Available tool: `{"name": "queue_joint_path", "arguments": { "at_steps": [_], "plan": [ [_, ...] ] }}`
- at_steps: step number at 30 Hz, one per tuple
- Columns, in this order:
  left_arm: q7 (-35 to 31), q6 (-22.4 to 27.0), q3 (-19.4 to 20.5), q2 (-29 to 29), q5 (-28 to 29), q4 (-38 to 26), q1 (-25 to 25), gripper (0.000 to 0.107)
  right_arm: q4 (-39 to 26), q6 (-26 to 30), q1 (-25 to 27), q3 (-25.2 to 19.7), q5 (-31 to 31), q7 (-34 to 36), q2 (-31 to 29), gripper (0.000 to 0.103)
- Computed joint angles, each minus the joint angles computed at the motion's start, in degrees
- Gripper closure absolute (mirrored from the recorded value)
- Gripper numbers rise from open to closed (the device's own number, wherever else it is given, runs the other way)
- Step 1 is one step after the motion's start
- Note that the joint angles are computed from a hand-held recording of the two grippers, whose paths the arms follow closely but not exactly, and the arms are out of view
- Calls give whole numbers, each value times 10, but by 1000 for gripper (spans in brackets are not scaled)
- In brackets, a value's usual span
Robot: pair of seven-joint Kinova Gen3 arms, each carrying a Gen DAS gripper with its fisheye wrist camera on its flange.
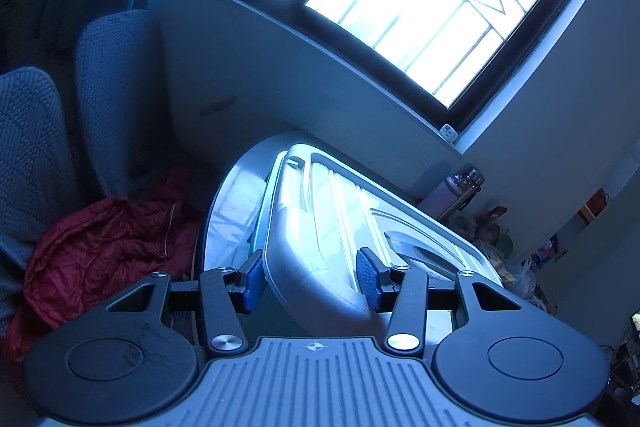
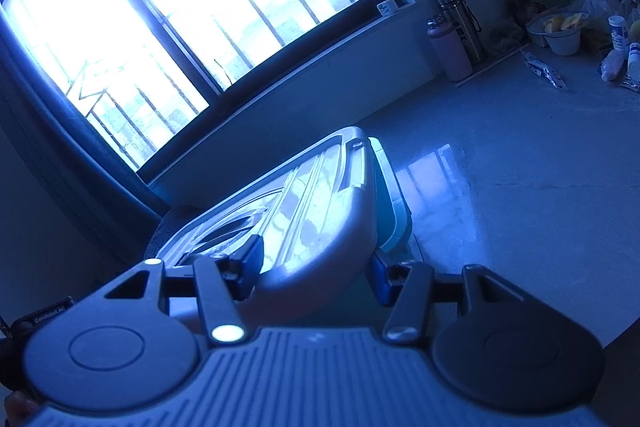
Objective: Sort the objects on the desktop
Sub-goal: 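Lower the white lid with both grippers onto the teal bin's rim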
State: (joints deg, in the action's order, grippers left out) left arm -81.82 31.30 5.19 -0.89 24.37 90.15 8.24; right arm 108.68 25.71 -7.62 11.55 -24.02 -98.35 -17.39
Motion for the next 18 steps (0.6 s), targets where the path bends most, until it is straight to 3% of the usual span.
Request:
{"name": "queue_joint_path", "arguments": {
  "at_steps": [8,18],
  "plan": [
    [-74,19,-2,44,67,-42,-30,59,-25,-15,27,-40,31,-46,34,49],
    [-129,38,15,94,110,-85,-69,59,-45,-37,47,-75,71,-101,72,48]
  ]
}}
